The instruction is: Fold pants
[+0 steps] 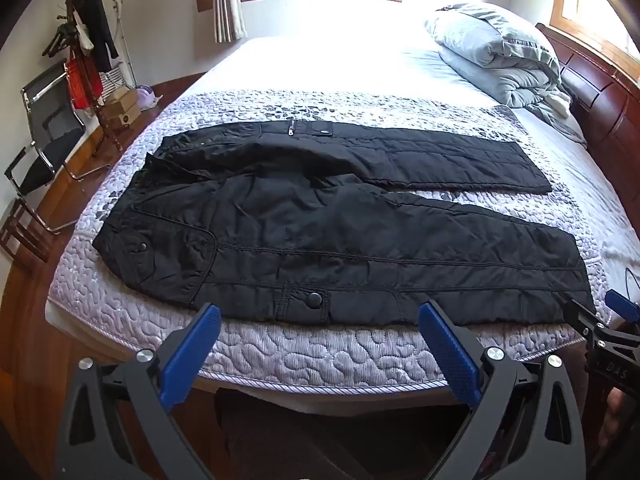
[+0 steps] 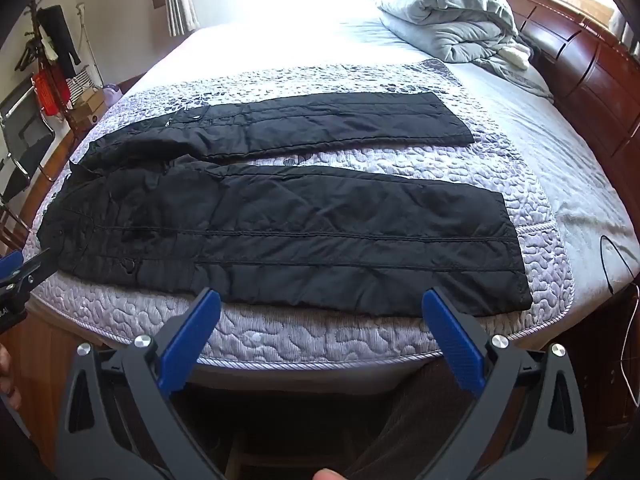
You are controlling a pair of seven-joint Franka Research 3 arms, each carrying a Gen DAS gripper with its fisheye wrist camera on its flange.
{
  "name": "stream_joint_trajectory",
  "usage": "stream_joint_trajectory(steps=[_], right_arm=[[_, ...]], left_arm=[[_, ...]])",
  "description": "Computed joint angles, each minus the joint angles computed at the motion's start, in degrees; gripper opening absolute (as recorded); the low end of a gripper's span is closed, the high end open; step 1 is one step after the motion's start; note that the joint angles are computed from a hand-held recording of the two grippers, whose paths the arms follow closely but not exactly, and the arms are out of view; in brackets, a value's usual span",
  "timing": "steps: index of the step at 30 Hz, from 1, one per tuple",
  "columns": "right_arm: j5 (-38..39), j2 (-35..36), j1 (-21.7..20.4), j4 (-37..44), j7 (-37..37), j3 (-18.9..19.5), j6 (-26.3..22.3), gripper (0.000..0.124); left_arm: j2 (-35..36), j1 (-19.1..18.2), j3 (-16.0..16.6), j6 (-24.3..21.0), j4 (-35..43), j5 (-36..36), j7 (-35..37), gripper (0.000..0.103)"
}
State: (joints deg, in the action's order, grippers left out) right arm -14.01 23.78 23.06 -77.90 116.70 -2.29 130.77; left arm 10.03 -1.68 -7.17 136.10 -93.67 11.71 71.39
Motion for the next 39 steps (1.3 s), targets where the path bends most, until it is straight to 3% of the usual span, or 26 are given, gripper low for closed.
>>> stream_joint_trajectory(steps=[39], right_arm=[[0.4, -0.1, -0.1, -0.6, 0.5, 0.0, 0.3, 0.101]], left_arm=[[-0.3, 0.0, 0.0, 1.4, -0.6, 0.6, 0.0, 0.100]])
